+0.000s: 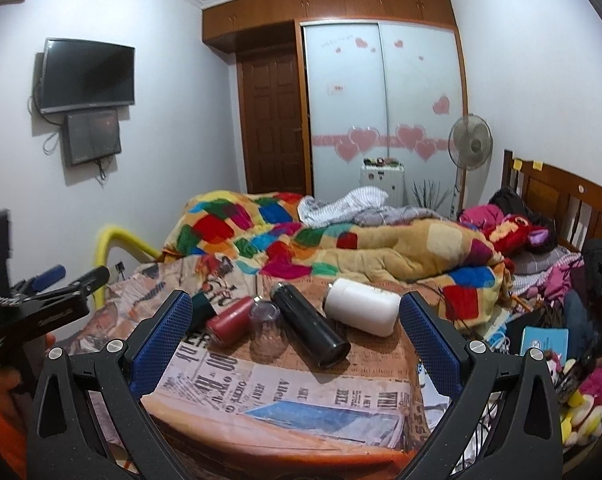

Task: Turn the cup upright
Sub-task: 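Move the left tool to the dark green cup and close on it, then lift the green cup with the left tool toward the right tool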

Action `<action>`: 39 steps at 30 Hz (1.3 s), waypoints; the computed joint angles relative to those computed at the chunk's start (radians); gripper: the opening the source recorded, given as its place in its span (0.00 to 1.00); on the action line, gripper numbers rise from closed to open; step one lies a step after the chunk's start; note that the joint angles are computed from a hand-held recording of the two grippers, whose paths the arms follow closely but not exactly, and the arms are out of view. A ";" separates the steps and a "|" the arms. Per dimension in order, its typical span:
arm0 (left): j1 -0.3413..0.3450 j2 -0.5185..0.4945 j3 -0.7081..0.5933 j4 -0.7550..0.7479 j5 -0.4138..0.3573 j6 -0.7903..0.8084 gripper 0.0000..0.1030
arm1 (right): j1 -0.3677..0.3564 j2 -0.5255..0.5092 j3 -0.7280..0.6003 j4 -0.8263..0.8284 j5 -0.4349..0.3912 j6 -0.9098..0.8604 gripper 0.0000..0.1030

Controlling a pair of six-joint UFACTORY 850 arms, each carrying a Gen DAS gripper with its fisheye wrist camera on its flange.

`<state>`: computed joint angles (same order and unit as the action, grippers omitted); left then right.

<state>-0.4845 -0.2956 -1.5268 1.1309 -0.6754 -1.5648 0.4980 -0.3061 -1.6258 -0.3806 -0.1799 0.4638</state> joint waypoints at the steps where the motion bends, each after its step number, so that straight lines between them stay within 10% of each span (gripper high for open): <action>1: 0.032 -0.022 -0.015 -0.080 0.038 0.072 1.00 | -0.002 -0.013 -0.014 0.022 -0.014 -0.019 1.00; 5: 0.133 -0.134 -0.104 -0.402 0.116 0.399 1.00 | -0.010 -0.061 -0.062 0.077 -0.063 -0.062 1.00; 22: 0.277 -0.512 -0.506 -1.086 0.042 1.209 0.81 | -0.022 -0.236 -0.252 0.149 -0.212 -0.139 1.00; 39: 0.277 -0.584 -0.579 -0.968 0.044 1.077 0.67 | -0.021 -0.273 -0.295 0.193 -0.251 -0.174 1.00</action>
<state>-0.2077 -0.8799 -2.1059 0.1630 -0.6317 -0.4880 0.4772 -0.5794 -1.9206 -0.1876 -0.4313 0.2900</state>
